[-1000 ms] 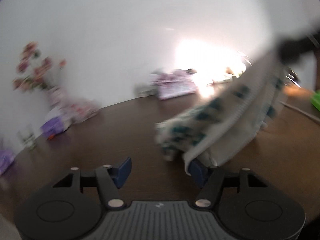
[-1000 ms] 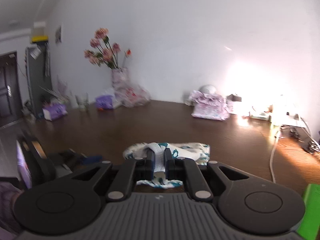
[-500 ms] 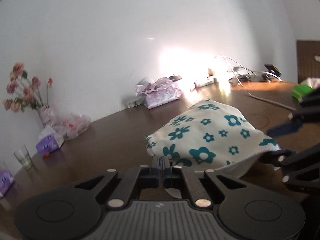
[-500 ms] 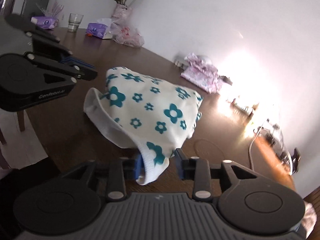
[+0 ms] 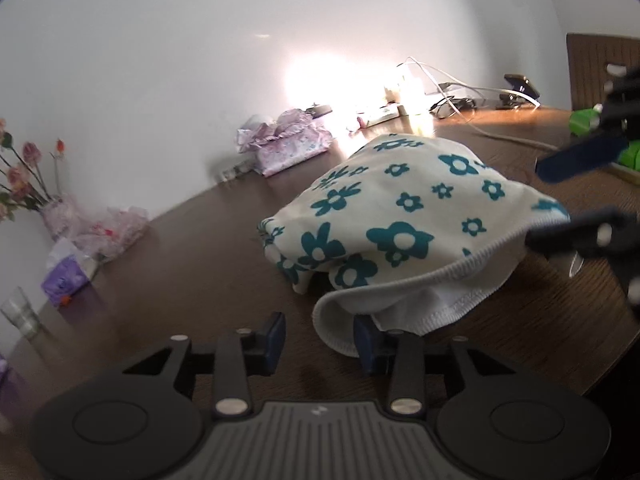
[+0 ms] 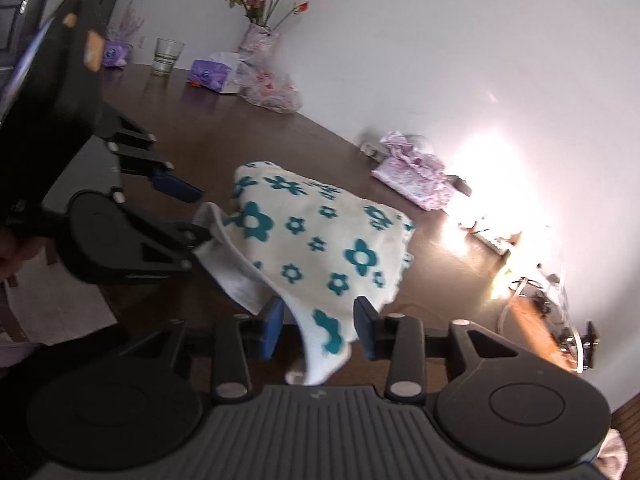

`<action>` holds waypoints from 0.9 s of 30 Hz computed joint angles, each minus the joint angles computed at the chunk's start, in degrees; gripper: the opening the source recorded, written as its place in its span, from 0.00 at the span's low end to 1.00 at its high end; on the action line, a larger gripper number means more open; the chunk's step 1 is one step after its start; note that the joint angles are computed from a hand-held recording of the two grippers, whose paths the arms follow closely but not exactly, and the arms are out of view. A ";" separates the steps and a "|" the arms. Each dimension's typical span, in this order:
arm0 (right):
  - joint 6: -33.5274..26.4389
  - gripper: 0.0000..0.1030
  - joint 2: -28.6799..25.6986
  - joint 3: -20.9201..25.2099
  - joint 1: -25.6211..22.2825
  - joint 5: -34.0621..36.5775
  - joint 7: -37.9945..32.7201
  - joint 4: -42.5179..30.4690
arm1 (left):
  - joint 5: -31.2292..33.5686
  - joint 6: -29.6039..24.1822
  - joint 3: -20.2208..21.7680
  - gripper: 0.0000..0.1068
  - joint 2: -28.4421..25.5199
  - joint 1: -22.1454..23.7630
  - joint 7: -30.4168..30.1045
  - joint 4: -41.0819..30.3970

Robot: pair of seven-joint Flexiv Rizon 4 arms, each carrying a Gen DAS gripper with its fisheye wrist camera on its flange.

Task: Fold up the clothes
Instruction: 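Raise the garment high with both grippers, shaking it open to hang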

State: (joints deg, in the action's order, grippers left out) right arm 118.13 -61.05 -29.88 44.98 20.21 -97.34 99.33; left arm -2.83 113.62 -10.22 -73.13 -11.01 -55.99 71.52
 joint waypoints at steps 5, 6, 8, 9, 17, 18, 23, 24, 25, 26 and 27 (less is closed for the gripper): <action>-3.71 0.38 -8.84 -9.91 6.36 5.46 2.58 -4.88 | 2.52 1.56 -4.37 0.01 0.82 3.39 -3.09 2.15; -4.48 0.38 -10.77 -12.10 7.60 6.32 3.83 -5.58 | 2.71 2.60 -3.78 0.01 1.24 3.17 -3.46 2.88; -4.65 0.38 -11.91 -14.45 9.20 7.83 6.47 -4.81 | 2.26 4.91 -1.76 0.01 2.09 2.08 -3.98 4.32; -4.79 0.38 -12.51 -15.61 9.98 8.57 7.81 -4.42 | 1.11 6.34 0.12 0.01 2.52 0.85 -3.94 5.04; -7.13 0.36 -16.28 -21.57 14.39 10.64 16.65 -0.33 | 3.64 8.36 0.65 0.02 5.25 1.24 -2.75 9.40; -7.02 0.28 -15.64 -20.70 13.75 9.51 17.17 -0.11 | 5.13 6.78 -0.55 0.06 5.45 2.14 -2.67 9.69; -4.11 0.12 -13.48 -18.38 11.70 5.84 19.99 0.82 | 7.86 3.76 -4.30 0.41 4.39 4.51 -3.68 8.91; -3.61 0.12 -13.55 -18.46 11.67 5.75 20.28 0.91 | 5.98 3.42 -2.86 0.41 4.05 3.20 -3.68 7.91; -3.17 0.12 -13.55 -18.48 11.64 5.73 20.42 0.99 | 5.66 2.47 -3.15 0.40 3.75 3.28 -3.72 7.17; -2.82 0.12 -13.27 -18.27 11.57 5.62 20.34 1.29 | 6.35 1.14 -4.56 0.40 3.48 4.25 -3.77 6.61; -2.48 0.12 -13.00 -18.05 11.47 5.57 20.20 1.50 | 6.99 -0.19 -6.00 0.40 3.18 5.20 -3.78 6.05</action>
